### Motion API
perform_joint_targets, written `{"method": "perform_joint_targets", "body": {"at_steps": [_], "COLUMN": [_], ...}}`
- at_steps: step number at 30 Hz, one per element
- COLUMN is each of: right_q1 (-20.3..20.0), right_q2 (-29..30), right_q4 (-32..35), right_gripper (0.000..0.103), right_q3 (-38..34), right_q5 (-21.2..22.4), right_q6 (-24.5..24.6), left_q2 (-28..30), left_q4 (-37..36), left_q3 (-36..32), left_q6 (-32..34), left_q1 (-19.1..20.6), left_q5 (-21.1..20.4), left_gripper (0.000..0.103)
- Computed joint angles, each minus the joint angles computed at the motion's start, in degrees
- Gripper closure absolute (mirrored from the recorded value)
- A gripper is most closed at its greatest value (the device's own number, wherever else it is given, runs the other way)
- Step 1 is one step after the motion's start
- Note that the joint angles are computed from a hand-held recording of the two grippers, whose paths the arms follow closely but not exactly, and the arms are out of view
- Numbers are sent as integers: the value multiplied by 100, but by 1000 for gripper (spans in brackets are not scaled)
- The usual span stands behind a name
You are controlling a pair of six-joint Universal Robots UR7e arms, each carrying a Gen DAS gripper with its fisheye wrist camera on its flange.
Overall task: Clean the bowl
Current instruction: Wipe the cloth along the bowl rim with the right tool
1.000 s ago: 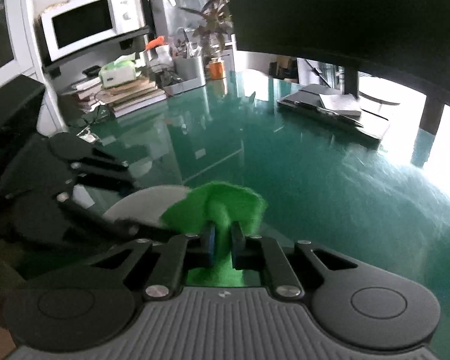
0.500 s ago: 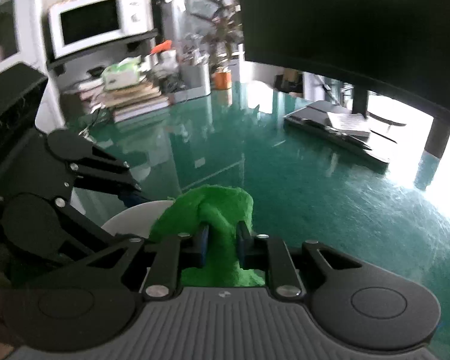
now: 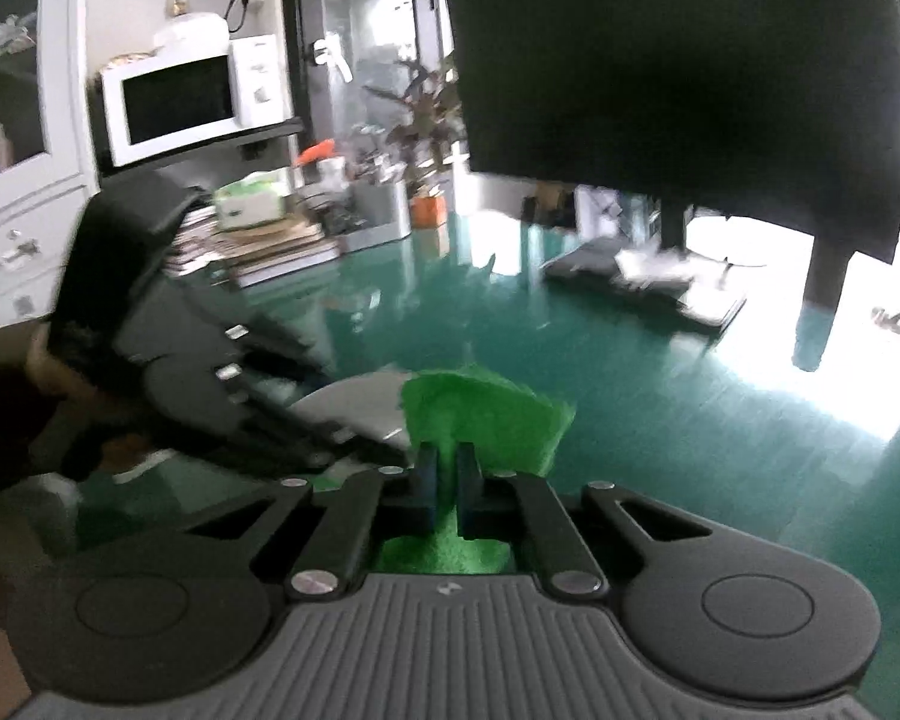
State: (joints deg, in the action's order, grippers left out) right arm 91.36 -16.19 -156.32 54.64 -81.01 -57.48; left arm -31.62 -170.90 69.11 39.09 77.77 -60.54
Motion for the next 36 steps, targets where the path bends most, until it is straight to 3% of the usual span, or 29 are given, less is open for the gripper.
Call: {"method": "perform_joint_targets", "body": {"at_steps": [3, 6, 16, 19, 21, 26, 28, 32, 34, 36], "right_q1": [-32, -30, -99, -94, -118, -182, -188, -181, -217, -304], "right_q2": [-131, -168, 40, 1, -161, -274, -250, -185, -226, -323], "right_q4": [430, 492, -236, 28, 661, 1018, 814, -243, -461, -113], "right_gripper": [98, 98, 99, 98, 98, 98, 98, 98, 98, 98], "right_q3": [182, 334, -2, 36, 168, 217, 195, 288, 353, 350], "right_q5": [316, 403, 176, 220, 425, 624, 547, 388, 573, 1047], "right_q6": [174, 31, 311, 211, 17, -52, 7, 122, 357, 688], "left_q2": [0, 3, -52, -58, -75, -82, -78, -68, -65, -68], "left_q4": [-40, -55, 103, 70, 91, 7, 3, -139, -181, -187], "left_q3": [14, 18, 57, 79, 98, 163, 158, 221, 238, 245], "left_q6": [-16, 4, -67, -55, -38, 173, 193, 277, 279, 255], "left_q1": [5, 2, 32, 34, 38, 24, 26, -5, -12, -13], "left_q5": [-12, -9, -213, -213, -243, -256, -260, -180, -161, -157], "left_gripper": [69, 69, 69, 69, 69, 69, 69, 69, 69, 69]}}
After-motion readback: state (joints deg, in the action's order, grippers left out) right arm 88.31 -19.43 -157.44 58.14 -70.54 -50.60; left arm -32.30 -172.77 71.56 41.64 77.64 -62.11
